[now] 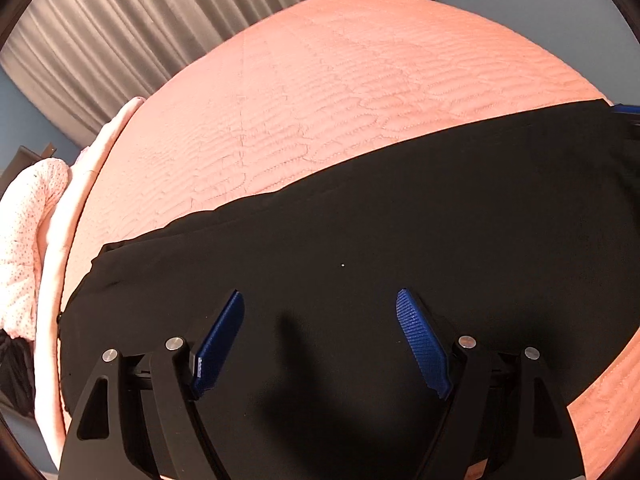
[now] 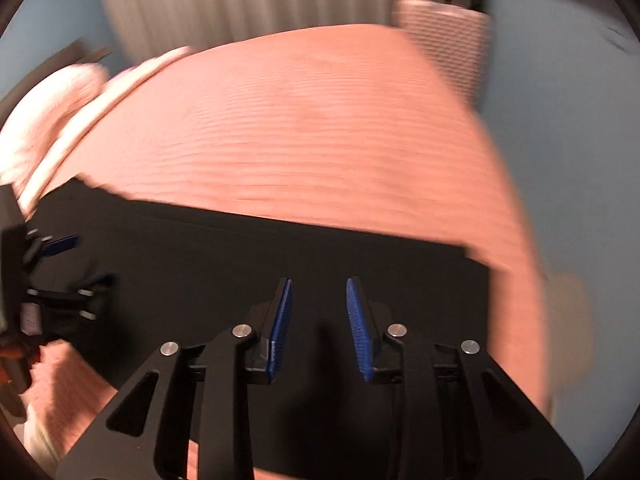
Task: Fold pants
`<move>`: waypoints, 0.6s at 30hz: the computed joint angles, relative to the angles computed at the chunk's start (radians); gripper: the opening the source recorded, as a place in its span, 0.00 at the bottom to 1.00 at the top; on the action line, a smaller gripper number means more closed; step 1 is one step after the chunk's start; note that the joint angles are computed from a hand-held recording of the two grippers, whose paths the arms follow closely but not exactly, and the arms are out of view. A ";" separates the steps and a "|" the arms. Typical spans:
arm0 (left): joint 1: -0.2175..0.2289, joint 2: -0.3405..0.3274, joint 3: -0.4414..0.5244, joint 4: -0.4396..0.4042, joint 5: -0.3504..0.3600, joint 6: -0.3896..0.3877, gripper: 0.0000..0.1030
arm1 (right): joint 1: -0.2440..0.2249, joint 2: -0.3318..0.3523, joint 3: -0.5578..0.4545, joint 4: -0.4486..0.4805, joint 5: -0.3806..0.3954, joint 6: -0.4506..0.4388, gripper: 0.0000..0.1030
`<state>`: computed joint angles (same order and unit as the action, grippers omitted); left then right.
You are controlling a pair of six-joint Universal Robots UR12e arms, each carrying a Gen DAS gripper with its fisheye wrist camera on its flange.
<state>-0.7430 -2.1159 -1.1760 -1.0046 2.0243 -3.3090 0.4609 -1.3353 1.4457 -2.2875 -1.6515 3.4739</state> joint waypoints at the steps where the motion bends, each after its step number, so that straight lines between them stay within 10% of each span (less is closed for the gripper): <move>1: 0.002 0.008 -0.011 0.009 -0.005 0.001 0.74 | 0.013 0.039 -0.050 0.009 0.030 -0.076 0.27; 8: 0.030 0.091 -0.128 0.050 0.037 -0.050 0.74 | 0.048 0.281 -0.396 0.196 0.226 -0.396 0.27; 18: 0.087 0.160 -0.236 0.084 0.051 -0.102 0.74 | 0.092 0.500 -0.733 0.378 0.275 -0.538 0.31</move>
<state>-0.6563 -1.9558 -1.4123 -0.9203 2.0754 -3.4108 0.5525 -0.8358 0.7128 -1.9099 -1.3764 2.9359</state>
